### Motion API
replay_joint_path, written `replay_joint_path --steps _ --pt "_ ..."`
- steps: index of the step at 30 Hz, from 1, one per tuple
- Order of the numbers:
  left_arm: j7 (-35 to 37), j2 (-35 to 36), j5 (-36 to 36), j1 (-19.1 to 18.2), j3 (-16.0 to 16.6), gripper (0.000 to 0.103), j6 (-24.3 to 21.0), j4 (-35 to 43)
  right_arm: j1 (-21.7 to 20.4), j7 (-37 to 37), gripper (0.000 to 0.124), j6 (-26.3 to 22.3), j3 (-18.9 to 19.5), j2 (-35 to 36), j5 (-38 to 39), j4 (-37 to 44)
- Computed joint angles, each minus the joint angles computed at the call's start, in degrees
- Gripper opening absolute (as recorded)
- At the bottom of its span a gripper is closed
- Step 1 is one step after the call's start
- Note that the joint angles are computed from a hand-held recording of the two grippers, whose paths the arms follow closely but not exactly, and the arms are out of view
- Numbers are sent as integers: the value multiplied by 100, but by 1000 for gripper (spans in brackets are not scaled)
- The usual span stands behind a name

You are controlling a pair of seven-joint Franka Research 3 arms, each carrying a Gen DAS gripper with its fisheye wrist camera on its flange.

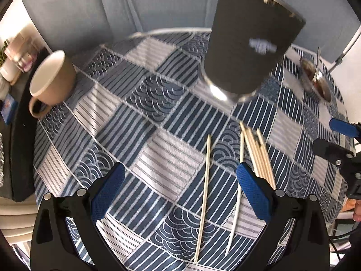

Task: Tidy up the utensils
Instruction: 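Withdraw both open tools from the holder back toward the sticks, then close the right tool on a single stick while the left tool grasps another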

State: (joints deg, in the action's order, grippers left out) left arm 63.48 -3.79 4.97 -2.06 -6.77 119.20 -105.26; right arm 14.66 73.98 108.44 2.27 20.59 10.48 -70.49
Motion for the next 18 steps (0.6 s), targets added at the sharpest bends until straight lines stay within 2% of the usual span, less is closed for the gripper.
replay_joint_path --steps 12,18 --pt "7 -33 -239 -64 -27 97 -80 -540 66 -31 86 72 -37 -284 -332 -1055" --pt "18 -69 -53 -111 -72 97 -93 -674 130 -86 86 258 -26 -433 -535 -1411"
